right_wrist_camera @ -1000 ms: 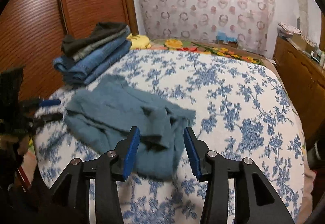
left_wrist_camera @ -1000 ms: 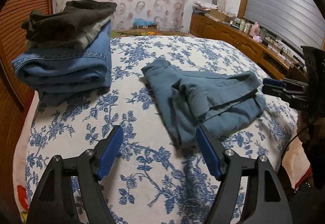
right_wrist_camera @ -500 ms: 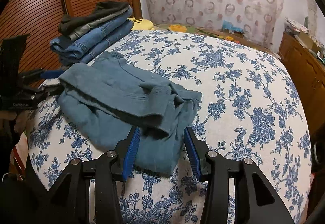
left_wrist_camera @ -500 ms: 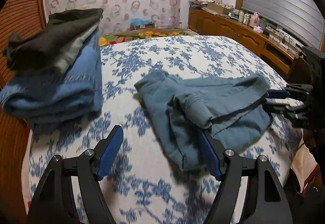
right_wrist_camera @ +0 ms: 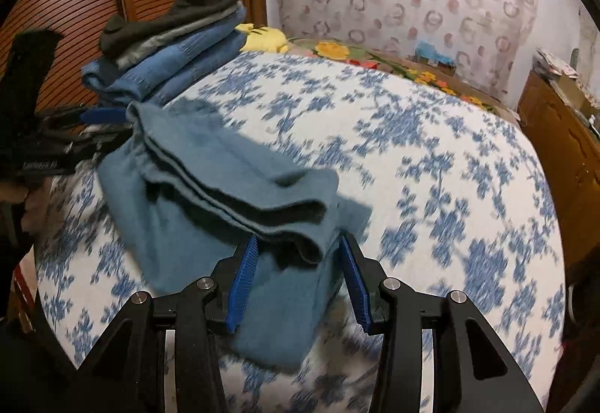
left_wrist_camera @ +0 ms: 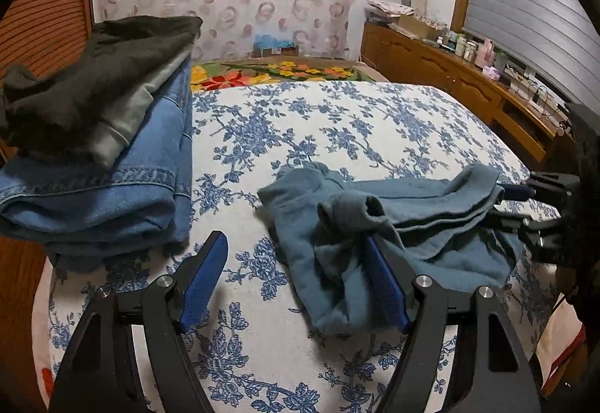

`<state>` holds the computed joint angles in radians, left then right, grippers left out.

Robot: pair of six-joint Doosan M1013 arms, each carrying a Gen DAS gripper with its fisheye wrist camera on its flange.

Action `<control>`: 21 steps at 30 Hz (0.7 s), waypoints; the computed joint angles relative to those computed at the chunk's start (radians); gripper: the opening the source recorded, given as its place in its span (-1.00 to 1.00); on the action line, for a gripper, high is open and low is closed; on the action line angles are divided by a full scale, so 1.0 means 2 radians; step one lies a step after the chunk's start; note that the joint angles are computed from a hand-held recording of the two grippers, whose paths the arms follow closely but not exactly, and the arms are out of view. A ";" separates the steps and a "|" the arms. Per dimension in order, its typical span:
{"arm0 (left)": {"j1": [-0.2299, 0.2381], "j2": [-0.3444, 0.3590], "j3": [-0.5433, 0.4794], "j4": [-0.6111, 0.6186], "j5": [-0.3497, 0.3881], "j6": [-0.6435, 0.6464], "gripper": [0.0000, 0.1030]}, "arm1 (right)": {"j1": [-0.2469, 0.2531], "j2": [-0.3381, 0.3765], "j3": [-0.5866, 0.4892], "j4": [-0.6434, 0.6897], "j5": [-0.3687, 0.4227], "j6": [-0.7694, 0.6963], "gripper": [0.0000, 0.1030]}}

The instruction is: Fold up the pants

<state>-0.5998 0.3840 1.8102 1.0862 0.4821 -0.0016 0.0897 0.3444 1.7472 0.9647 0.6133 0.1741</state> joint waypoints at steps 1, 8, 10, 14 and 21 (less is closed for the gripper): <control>-0.001 -0.001 0.002 0.011 0.001 -0.011 0.45 | 0.000 0.002 -0.003 0.004 0.001 -0.001 -0.09; -0.006 -0.011 0.014 0.067 0.001 -0.075 0.45 | 0.009 0.017 -0.022 0.012 -0.025 0.008 -0.21; -0.007 -0.015 0.021 0.087 -0.005 -0.097 0.45 | 0.007 0.024 -0.030 0.024 -0.009 0.002 -0.64; -0.008 -0.014 0.021 0.084 -0.005 -0.092 0.45 | 0.004 0.031 -0.037 0.048 0.013 -0.023 -0.82; -0.011 -0.014 0.022 0.080 -0.009 -0.089 0.45 | 0.012 0.031 -0.032 0.053 -0.047 0.008 -0.84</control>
<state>-0.6210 0.3561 1.8548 1.2468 0.4648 -0.1790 0.1131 0.4071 1.6832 1.0699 0.5183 0.1897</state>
